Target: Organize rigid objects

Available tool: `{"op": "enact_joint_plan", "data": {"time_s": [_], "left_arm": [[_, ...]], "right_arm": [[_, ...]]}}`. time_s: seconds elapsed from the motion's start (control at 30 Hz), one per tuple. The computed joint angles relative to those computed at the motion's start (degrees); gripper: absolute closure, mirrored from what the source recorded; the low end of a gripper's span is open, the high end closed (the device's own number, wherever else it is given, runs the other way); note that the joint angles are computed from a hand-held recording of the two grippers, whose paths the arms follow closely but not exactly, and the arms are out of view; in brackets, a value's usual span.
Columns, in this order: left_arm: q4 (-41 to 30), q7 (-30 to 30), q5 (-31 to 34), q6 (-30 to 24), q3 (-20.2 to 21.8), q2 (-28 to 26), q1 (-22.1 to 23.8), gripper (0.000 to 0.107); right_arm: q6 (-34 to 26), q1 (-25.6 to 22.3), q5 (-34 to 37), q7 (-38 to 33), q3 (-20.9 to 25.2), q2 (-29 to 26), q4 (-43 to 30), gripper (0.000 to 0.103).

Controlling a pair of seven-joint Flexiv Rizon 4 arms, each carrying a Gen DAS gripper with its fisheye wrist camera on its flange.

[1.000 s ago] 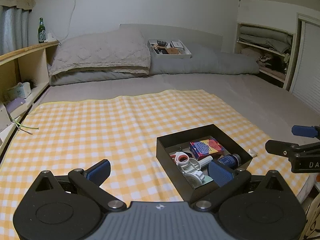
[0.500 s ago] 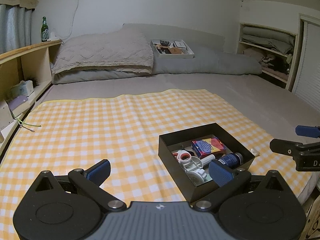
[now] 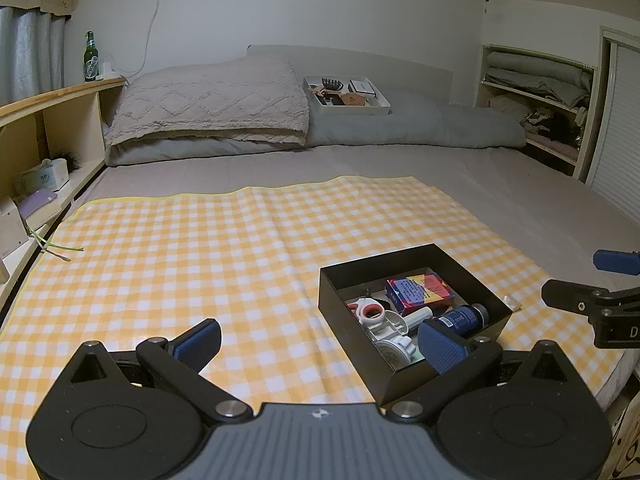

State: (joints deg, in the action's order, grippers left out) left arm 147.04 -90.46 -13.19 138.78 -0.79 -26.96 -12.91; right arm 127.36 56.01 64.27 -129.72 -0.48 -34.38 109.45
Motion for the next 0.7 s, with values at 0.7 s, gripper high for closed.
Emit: {"op": "enact_joint_plan", "data": {"time_s": [0.7], "left_arm": [[0.1,0.1,0.0,0.0,0.1,0.1,-0.1,0.004]], "right_arm": [[0.5,-0.6,0.5,-0.6,0.8,-0.3,-0.5,0.000]]}}
